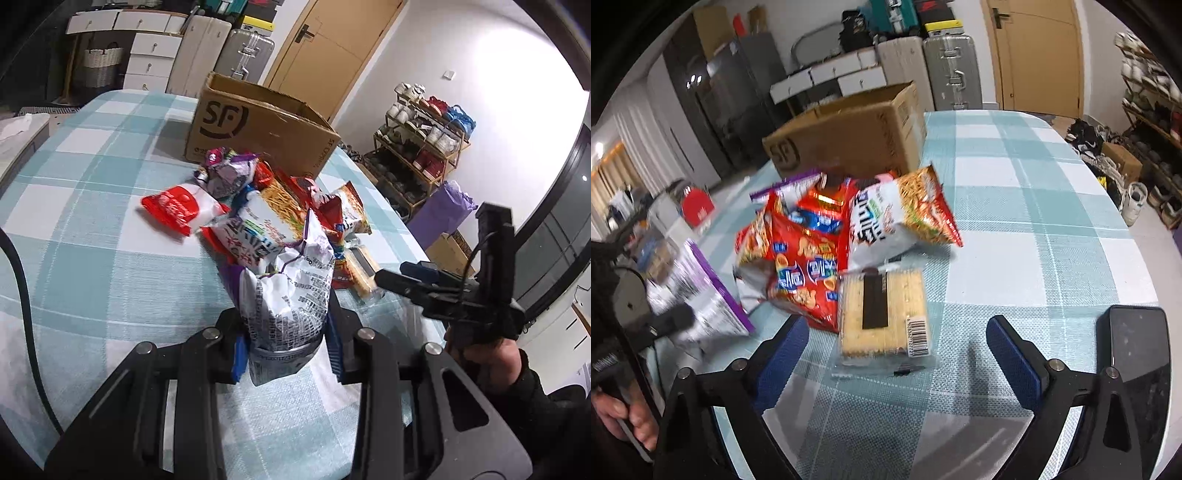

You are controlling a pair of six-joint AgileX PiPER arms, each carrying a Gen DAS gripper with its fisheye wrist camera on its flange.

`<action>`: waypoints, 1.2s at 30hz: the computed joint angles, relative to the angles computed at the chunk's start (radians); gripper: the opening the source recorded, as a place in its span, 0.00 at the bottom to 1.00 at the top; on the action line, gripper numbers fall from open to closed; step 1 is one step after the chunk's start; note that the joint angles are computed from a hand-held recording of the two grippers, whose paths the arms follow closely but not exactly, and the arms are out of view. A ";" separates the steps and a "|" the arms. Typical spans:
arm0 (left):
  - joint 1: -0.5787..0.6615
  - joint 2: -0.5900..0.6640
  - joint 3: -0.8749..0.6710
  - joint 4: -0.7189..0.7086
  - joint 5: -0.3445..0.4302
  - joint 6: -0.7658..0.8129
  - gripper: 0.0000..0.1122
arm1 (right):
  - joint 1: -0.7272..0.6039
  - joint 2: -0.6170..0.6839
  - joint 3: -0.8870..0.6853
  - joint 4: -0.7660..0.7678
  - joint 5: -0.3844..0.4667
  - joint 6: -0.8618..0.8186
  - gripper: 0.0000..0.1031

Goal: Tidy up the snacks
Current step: 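Grasp the clear cracker pack with the right gripper and lift it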

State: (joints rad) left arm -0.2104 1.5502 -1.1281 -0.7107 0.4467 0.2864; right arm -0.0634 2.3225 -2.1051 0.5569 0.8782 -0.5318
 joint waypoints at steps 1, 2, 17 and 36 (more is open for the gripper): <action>0.002 -0.011 0.012 0.009 -0.008 -0.010 0.27 | 0.006 0.002 -0.002 -0.014 -0.002 0.003 0.92; 0.003 -0.026 0.026 0.024 -0.018 -0.026 0.27 | 0.015 0.007 -0.008 -0.034 -0.002 0.007 0.90; 0.041 -0.130 0.105 0.024 -0.007 -0.033 0.27 | 0.066 0.067 -0.093 -0.193 0.021 0.011 0.57; -0.003 -0.087 -0.128 0.283 0.104 -0.261 0.27 | -0.055 -0.153 0.101 0.220 0.064 -0.202 0.57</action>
State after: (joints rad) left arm -0.2139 1.4636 -1.2563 -0.4276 0.5508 0.0250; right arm -0.1186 2.1700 -2.0045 0.7774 0.9418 -0.7342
